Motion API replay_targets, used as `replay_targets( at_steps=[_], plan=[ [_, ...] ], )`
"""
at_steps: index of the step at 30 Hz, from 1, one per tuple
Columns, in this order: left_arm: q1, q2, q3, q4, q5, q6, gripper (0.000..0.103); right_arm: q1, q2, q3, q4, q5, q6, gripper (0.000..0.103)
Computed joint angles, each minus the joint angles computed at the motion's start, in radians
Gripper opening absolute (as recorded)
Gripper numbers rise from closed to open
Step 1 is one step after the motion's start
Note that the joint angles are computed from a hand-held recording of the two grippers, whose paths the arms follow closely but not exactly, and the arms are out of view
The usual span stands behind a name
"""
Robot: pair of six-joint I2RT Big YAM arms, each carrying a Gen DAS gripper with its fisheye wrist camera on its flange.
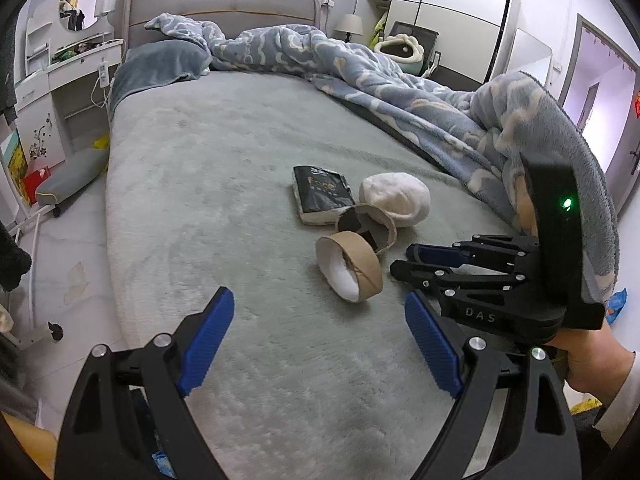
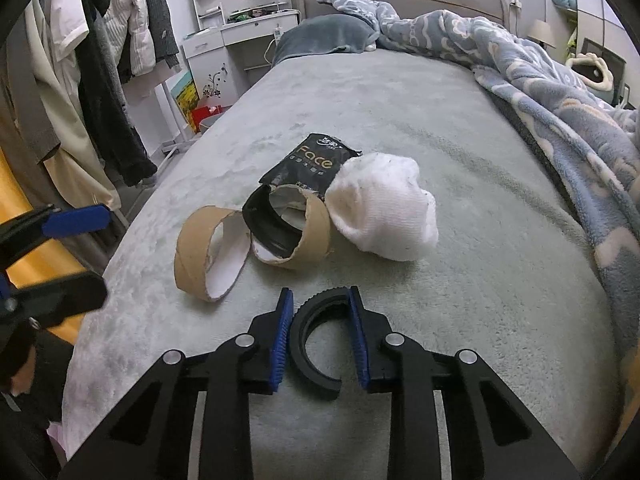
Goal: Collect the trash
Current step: 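Grasp the brown tape roll with the left tool while the right tool holds the black clip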
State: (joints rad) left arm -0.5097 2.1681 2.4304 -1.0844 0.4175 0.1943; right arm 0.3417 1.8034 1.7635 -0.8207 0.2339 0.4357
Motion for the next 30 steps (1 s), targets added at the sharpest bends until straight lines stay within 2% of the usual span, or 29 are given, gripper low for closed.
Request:
replay_targets(
  at_steps=[13, 19, 26, 30],
  plan=[
    [-0.052, -0.012, -0.065, 0.069, -0.095, -0.004, 0.089, -0.016, -0.084, -0.093, 0.057, 0.008, 0.069, 0.027],
    [-0.061, 0.003, -0.045, 0.075, -0.112, -0.042, 0.086, -0.025, -0.111, -0.123, 0.067, 0.007, 0.085, 0.027],
    [-0.08, 0.027, -0.019, 0.087, -0.166, -0.064, 0.083, -0.028, -0.123, -0.137, 0.076, 0.006, 0.088, 0.027],
    [-0.082, 0.049, 0.019, 0.073, -0.176, -0.081, 0.077, -0.027, -0.126, -0.141, 0.08, 0.007, 0.089, 0.027]
  ],
)
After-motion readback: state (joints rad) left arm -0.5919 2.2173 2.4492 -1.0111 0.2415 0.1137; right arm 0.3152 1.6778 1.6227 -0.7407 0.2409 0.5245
